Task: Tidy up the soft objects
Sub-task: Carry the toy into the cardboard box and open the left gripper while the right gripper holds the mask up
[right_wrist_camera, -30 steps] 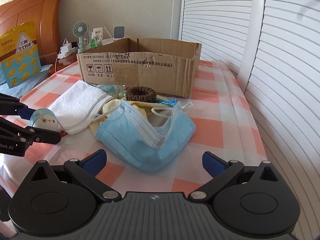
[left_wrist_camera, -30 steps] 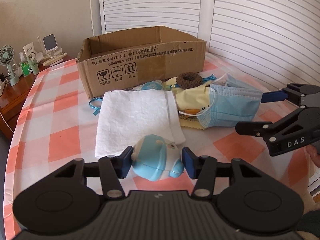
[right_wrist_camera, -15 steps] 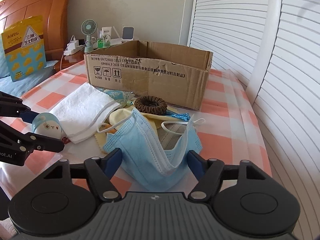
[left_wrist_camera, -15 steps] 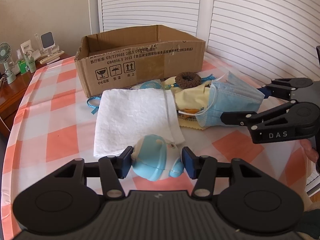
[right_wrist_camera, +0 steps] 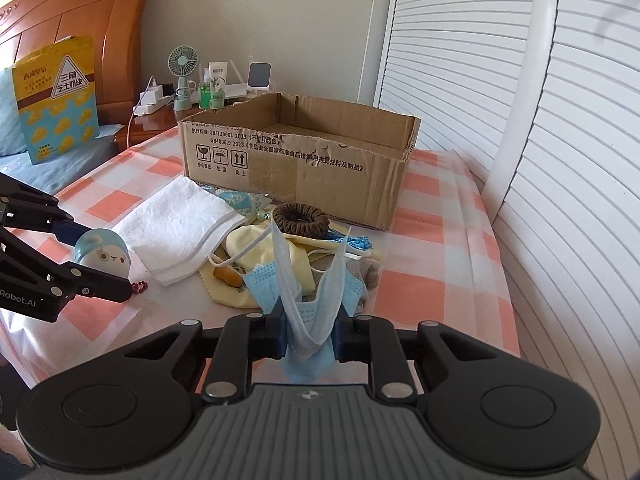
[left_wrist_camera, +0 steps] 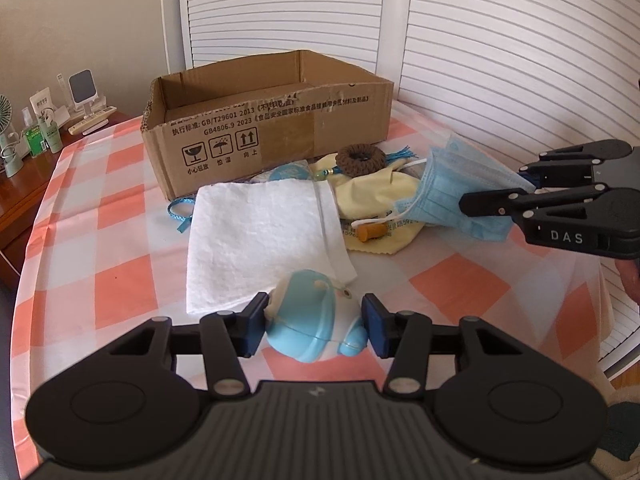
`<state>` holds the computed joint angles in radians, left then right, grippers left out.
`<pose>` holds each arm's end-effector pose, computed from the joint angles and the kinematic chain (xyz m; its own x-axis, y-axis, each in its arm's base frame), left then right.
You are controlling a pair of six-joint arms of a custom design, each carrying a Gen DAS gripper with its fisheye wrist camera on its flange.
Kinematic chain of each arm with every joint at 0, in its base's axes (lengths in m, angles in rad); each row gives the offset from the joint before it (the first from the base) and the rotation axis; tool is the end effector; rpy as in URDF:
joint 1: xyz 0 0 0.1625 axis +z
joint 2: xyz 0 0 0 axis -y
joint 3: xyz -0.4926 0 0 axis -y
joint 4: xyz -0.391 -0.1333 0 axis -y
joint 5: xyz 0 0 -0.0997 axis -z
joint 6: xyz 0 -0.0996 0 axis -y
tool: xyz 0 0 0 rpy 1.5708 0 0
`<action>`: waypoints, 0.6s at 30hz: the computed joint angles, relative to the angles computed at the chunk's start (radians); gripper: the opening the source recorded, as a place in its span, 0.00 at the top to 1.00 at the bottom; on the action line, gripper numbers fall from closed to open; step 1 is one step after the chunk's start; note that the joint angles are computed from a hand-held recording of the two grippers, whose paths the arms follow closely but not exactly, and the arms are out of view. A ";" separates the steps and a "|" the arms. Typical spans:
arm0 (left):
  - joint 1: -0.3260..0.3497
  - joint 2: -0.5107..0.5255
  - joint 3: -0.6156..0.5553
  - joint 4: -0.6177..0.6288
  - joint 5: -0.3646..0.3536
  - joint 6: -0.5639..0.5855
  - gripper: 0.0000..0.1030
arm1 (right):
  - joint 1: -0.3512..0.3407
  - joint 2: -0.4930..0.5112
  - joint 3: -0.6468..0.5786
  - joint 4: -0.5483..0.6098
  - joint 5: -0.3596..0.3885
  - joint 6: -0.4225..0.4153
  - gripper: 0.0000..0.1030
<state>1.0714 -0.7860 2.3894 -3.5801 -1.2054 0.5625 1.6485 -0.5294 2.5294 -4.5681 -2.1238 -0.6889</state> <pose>-0.0738 -0.4879 0.0741 -0.5161 0.7037 -0.4883 0.8455 0.5098 -0.1589 0.1108 -0.3803 0.0935 -0.6546 -0.0553 0.7540 -0.5936 0.6552 -0.4673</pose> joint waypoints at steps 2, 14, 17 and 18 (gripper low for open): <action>-0.006 -0.012 0.003 0.010 0.002 0.012 0.52 | 0.010 -0.008 0.010 -0.002 -0.004 -0.001 0.77; -0.022 -0.118 -0.010 0.154 -0.025 0.025 0.53 | 0.099 -0.061 0.023 -0.002 -0.102 -0.043 0.77; -0.029 -0.138 -0.028 0.200 -0.028 0.027 0.53 | 0.109 -0.095 0.024 0.034 -0.091 -0.034 0.77; -0.032 -0.144 -0.038 0.217 -0.030 0.027 0.53 | 0.112 -0.104 0.022 0.045 -0.090 -0.034 0.77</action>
<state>1.0398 -0.9295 2.3517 -3.3633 -1.2351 0.5892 1.7608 -0.6331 2.5512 -4.5233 -2.2141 -0.7230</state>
